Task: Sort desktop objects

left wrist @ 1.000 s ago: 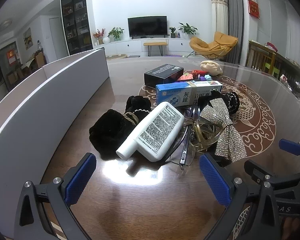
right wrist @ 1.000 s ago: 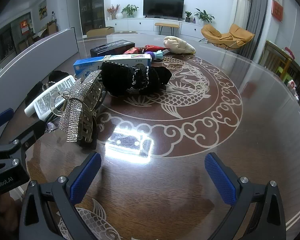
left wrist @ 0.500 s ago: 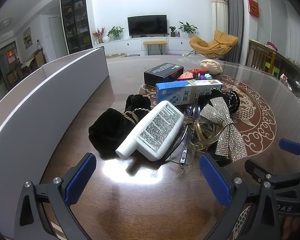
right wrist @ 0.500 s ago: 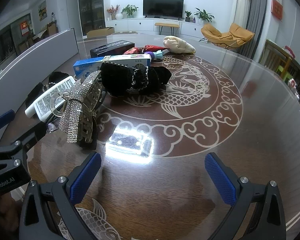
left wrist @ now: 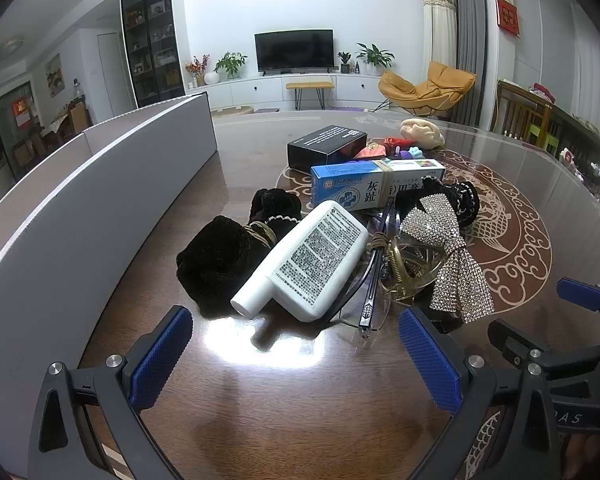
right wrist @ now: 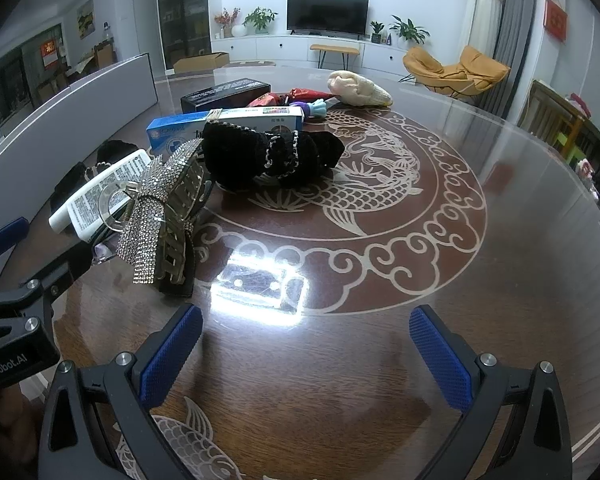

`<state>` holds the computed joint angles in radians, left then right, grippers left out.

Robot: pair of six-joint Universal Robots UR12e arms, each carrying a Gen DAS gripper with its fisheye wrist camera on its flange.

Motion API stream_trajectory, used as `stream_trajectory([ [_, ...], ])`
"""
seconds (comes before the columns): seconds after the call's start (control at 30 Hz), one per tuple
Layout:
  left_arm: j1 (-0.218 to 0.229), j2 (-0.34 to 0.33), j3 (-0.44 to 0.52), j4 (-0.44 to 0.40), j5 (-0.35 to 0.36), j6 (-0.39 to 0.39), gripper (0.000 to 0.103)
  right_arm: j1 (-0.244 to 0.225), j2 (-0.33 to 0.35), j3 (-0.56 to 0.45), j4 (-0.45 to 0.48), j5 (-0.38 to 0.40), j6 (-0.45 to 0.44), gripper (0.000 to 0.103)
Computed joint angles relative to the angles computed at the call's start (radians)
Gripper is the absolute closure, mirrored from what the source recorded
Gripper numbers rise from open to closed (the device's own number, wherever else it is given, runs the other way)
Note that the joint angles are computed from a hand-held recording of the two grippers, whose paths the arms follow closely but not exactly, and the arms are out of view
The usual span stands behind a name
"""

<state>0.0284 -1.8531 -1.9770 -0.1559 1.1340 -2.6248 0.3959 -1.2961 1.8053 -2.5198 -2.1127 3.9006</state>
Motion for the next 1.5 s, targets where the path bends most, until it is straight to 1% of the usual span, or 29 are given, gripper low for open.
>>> stream_trajectory([
  [0.57, -0.001, 0.000, -0.001, 0.001, 0.002, 0.000, 0.000, -0.003, 0.000, -0.002, 0.006, 0.007, -0.005, 0.000],
  [0.97, -0.001, 0.003, -0.003, -0.004, 0.009, 0.007, 0.000, -0.007, -0.001, 0.005, -0.013, 0.027, -0.003, 0.000],
  [1.5, 0.000, 0.004, -0.003, -0.008, 0.009, 0.007, 0.000, -0.009, -0.001, 0.003, -0.002, 0.038, -0.005, 0.000],
])
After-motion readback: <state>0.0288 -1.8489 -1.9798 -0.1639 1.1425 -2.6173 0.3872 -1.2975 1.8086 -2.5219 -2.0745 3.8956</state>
